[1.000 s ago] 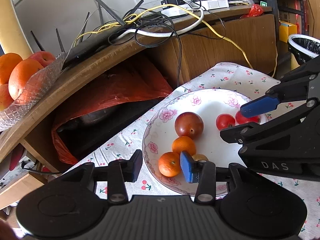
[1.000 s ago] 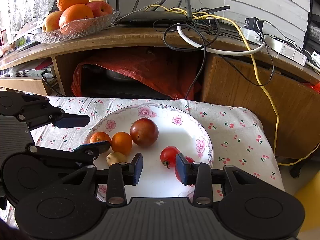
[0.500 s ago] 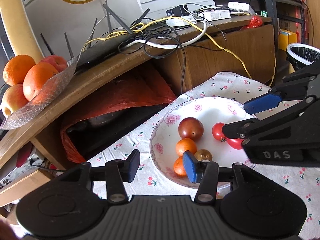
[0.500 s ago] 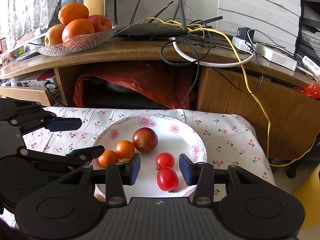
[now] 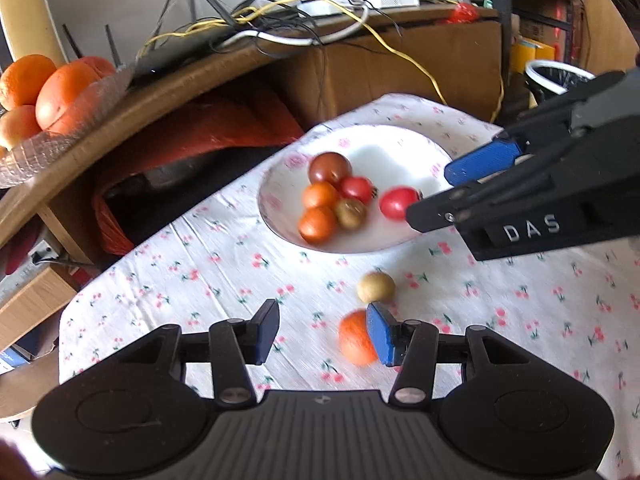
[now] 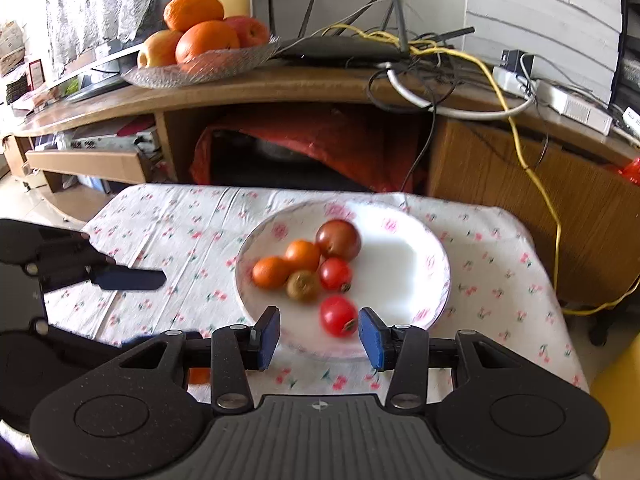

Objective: Organize fruits
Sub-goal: 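Grasp the small yellow-green fruit with the right tool while the left tool grasps an orange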

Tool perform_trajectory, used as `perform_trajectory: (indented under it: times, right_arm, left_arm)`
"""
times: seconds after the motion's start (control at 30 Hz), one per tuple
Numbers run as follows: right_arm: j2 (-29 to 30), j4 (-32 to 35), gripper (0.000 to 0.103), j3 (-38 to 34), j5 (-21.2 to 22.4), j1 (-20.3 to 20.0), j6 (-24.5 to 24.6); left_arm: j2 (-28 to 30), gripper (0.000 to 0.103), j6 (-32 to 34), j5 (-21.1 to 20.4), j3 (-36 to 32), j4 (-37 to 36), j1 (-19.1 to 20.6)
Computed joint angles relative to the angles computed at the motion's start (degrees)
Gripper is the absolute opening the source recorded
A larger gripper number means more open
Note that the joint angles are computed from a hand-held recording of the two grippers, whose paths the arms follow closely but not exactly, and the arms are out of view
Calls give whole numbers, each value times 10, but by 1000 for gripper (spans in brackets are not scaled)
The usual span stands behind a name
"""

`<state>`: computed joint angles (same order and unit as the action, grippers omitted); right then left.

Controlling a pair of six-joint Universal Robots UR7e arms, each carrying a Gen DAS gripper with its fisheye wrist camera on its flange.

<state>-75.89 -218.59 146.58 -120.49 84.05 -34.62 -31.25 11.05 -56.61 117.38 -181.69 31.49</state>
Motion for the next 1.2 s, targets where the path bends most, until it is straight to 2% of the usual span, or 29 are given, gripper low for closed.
perform_trajectory:
  times: [0.2, 0.43, 0.5, 0.63, 0.97, 1.2]
  right_arm:
    - [-8, 30, 39, 7, 6, -3, 33]
    - [-14, 53, 39, 6, 12, -16, 39]
    - [-19, 63, 39, 6, 13, -19, 45]
    - [-24, 70, 39, 8, 16, -25, 44]
    - [-32, 129, 39, 6, 33, -34, 70]
    - [7, 120, 39, -9, 51, -34, 79]
  left_arm:
    - [1, 61, -14, -40, -4, 10, 9]
    - [10, 60, -10, -70, -4, 26, 10]
    - [15, 57, -5, -71, -4, 20, 8]
    - [15, 42, -16, -88, -7, 32, 12]
    - [-13, 42, -39, -71, 7, 59, 20]
    - [-30, 42, -25, -66, 32, 38, 26]
